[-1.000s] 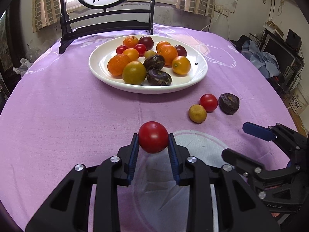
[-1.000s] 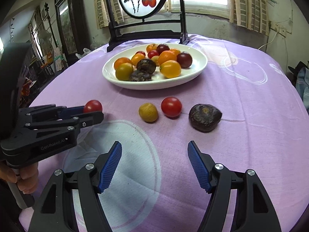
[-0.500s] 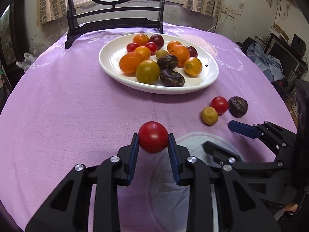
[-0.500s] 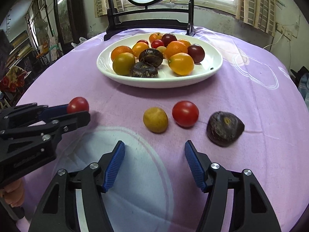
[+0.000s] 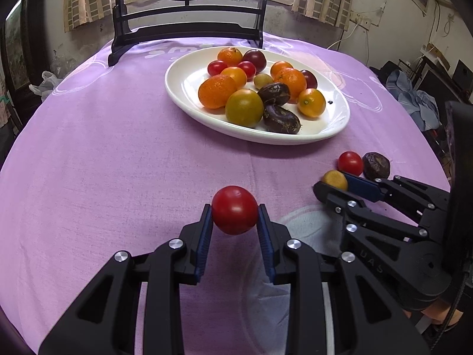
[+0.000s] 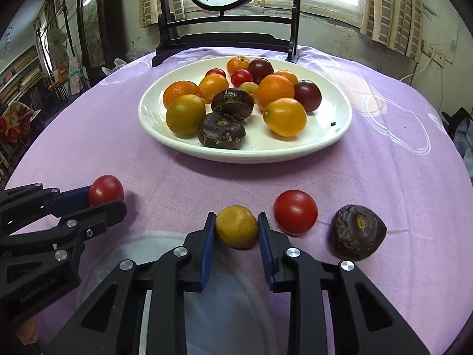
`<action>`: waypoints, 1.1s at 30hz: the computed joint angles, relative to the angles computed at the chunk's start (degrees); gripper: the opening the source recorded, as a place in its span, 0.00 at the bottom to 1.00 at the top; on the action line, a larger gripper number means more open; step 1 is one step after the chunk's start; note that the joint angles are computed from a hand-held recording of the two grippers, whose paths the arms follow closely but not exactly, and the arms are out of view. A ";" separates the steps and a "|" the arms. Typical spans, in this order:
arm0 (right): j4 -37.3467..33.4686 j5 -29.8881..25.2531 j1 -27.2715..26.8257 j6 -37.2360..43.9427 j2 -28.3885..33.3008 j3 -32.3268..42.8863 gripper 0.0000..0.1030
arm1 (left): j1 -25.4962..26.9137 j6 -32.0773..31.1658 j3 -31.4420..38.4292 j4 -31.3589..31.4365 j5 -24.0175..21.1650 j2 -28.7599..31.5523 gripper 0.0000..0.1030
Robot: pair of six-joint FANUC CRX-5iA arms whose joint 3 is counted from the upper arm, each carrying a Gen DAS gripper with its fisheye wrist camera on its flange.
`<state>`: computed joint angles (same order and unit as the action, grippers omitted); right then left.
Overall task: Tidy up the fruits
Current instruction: 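Grasp a small yellow tomato with the right tool while the left tool holds the red tomato, then carry the red and yellow tomatoes onto the white plate and open both tools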
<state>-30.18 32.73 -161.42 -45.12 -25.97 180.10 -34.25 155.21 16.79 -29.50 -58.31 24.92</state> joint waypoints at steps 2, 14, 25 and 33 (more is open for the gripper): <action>-1.55 -0.27 -0.43 0.86 0.65 1.33 0.28 | -0.09 -0.22 0.13 -0.05 0.00 0.12 0.28; -19.94 -4.98 -1.91 18.01 8.28 12.62 0.27 | -1.48 -0.61 1.10 -1.64 0.35 0.03 0.28; -24.51 -6.87 -1.19 21.97 6.18 8.43 0.27 | 0.59 -6.40 9.05 -2.51 -1.21 1.47 0.28; -18.18 -5.75 -0.22 14.66 -0.75 -1.55 0.27 | 4.69 -9.33 18.81 -1.45 -5.57 7.78 0.28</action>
<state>-48.35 26.97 -161.64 -30.46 -26.71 178.55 -29.56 145.88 35.60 -30.95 -63.88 32.70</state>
